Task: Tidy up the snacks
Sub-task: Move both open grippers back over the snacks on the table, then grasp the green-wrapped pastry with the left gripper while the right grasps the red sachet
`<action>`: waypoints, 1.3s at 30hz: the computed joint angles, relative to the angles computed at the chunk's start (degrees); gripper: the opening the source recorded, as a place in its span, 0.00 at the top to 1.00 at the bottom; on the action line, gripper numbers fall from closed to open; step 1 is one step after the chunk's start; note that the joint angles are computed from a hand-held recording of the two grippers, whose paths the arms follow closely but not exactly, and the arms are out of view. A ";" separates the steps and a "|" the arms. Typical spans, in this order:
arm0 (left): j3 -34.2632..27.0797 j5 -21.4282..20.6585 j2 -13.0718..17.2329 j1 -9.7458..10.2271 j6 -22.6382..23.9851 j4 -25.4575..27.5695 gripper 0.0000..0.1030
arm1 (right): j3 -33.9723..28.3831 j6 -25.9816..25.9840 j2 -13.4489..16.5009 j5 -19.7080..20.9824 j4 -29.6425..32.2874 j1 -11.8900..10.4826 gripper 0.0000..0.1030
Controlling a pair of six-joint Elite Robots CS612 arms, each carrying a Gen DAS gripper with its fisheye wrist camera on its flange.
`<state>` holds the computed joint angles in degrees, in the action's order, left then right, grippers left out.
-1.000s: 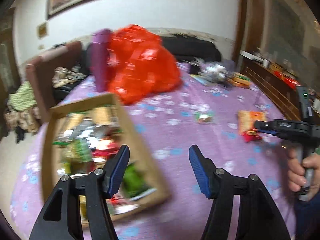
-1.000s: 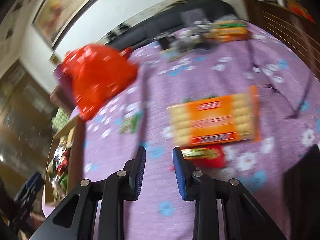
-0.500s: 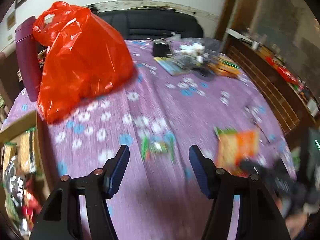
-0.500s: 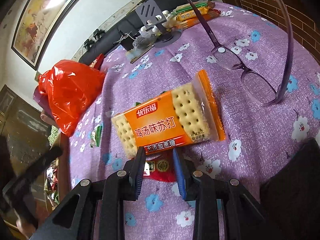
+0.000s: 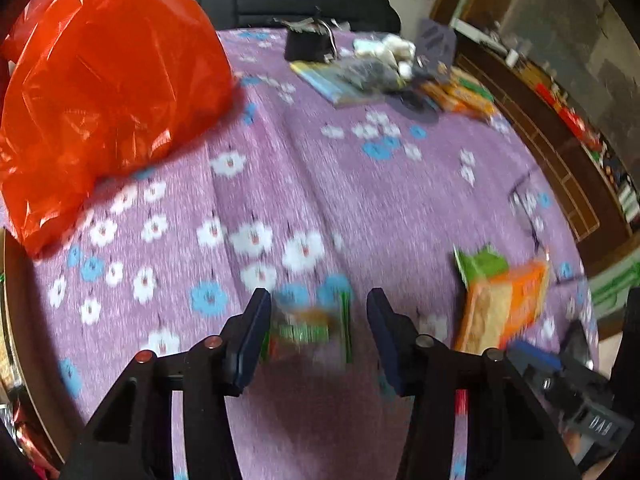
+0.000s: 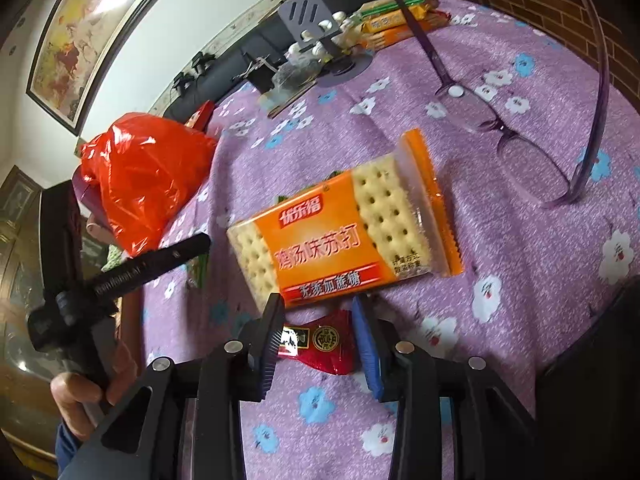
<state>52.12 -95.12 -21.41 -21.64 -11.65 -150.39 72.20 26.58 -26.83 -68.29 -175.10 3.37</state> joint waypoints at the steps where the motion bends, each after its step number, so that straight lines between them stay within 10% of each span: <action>1: 1.17 -1.61 -0.63 0.07 0.87 0.27 0.52 | 0.12 -0.04 -0.04 1.00 0.14 -0.08 0.62; 7: 9.96 -7.65 -5.23 -0.42 10.05 0.15 0.53 | 0.09 -1.86 0.06 7.38 1.95 -0.36 0.61; 17: 9.06 8.97 -4.33 -1.71 11.56 -9.12 0.52 | 0.67 -8.04 -0.80 3.10 0.91 0.98 0.61; 25: 2.30 4.91 -0.72 -1.21 11.29 -4.28 0.52 | -0.33 -7.63 -0.19 4.06 2.70 0.73 0.61; 39: 9.94 -1.55 -5.11 -1.36 21.51 -2.92 0.40 | -0.42 -9.18 -0.26 5.50 4.12 0.88 0.61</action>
